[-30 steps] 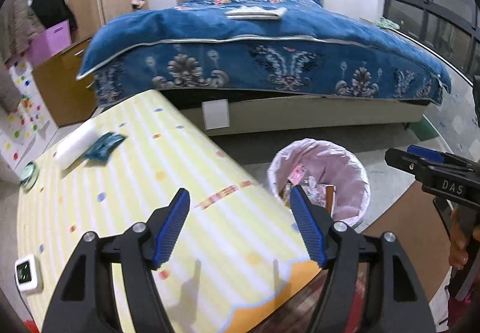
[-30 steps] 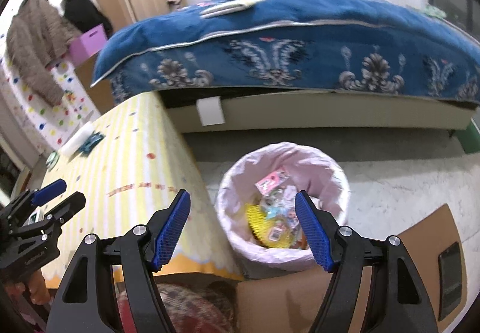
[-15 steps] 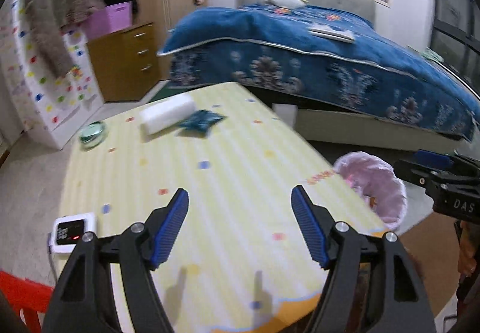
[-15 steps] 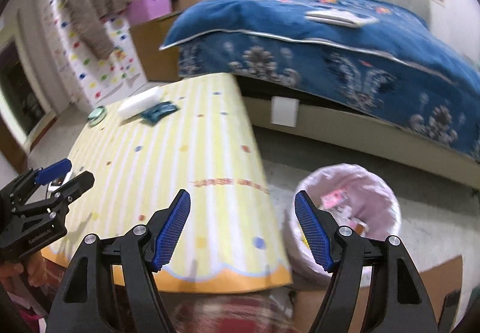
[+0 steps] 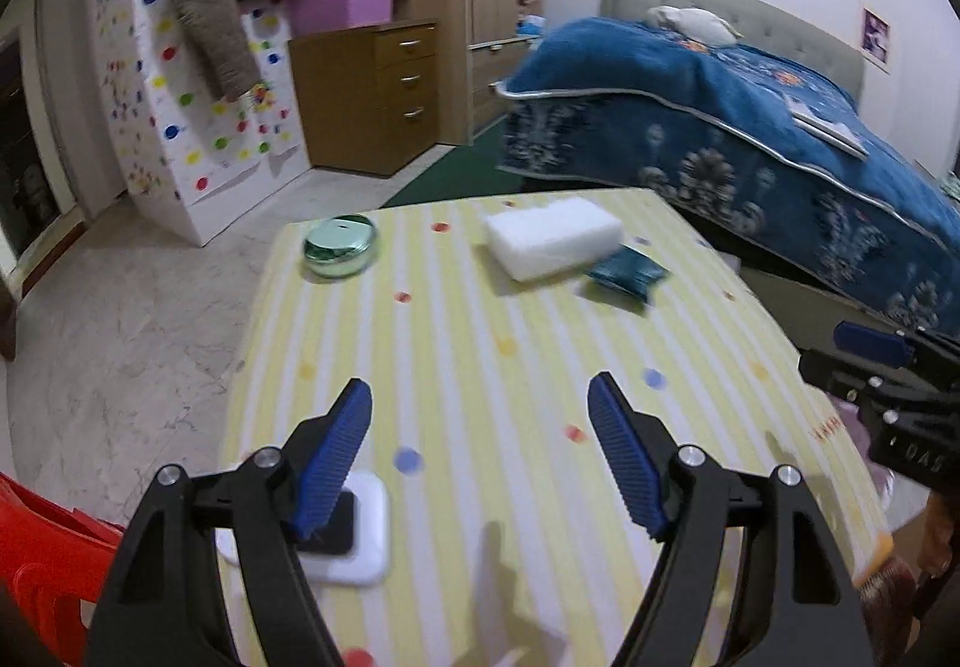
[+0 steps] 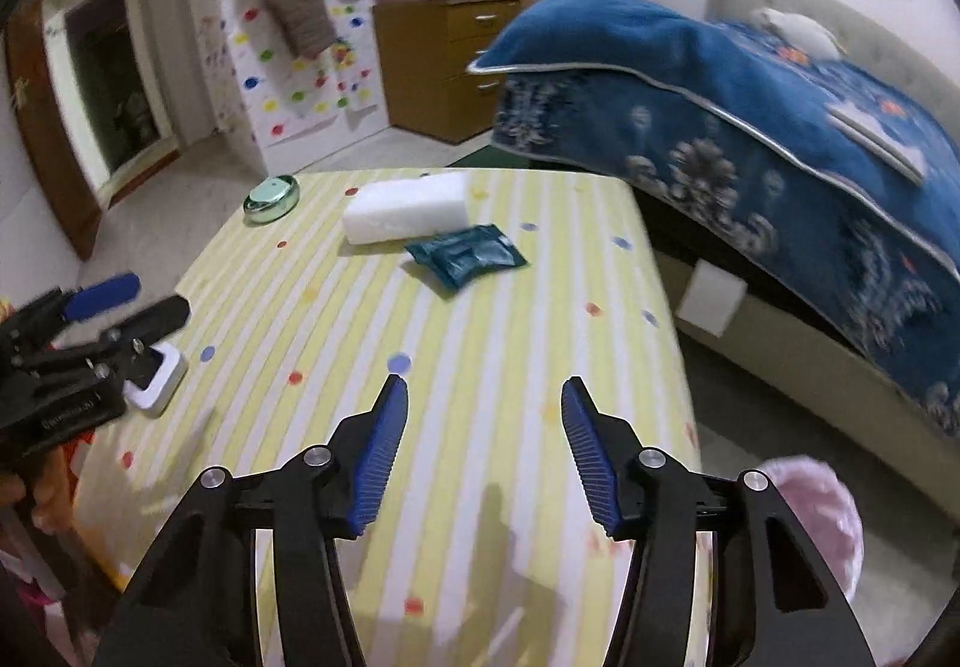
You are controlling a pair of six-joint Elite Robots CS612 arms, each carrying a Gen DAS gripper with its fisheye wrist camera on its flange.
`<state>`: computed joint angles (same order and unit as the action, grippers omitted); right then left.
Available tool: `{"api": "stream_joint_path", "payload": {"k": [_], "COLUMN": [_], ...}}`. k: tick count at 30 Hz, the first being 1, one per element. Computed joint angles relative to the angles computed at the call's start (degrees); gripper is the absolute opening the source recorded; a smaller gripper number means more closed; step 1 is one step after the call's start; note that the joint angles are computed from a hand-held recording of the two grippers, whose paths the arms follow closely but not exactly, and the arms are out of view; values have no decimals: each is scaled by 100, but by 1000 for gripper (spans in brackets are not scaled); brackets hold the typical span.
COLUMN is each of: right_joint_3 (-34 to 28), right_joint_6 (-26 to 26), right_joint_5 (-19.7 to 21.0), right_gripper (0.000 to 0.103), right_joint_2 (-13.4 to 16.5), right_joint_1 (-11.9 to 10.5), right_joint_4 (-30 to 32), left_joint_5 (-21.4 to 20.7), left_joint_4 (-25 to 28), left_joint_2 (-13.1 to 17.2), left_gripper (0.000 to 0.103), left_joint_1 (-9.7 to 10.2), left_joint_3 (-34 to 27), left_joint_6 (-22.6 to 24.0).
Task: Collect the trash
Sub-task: 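Move both open tools back over the table, then close the right tool on the teal snack wrapper and lift it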
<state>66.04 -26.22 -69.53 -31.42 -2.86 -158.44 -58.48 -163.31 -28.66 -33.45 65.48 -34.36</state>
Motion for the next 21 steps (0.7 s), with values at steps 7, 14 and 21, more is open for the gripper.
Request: {"api": "stream_joint_path", "payload": {"k": [7,14,21], "right_joint_3": [-1061,-2489,-3330], "right_joint_6": [-54,508,241], "right_joint_5": [-158,-337,-653], "right_gripper": [54,55,42], "right_joint_2": [604,1357,1830], "right_joint_1": [211,388,464], "right_joint_4": [582,1131,1920], "left_joint_5": [-45,-105,-217], "left_joint_4": [349,537,686], "left_joint_2": [191,414,495], "left_gripper": [73,73,73], "left_joint_1": [193,293,331], "left_joint_3": [-414,-847,-972], "left_joint_6": [-137,-40,-26]}}
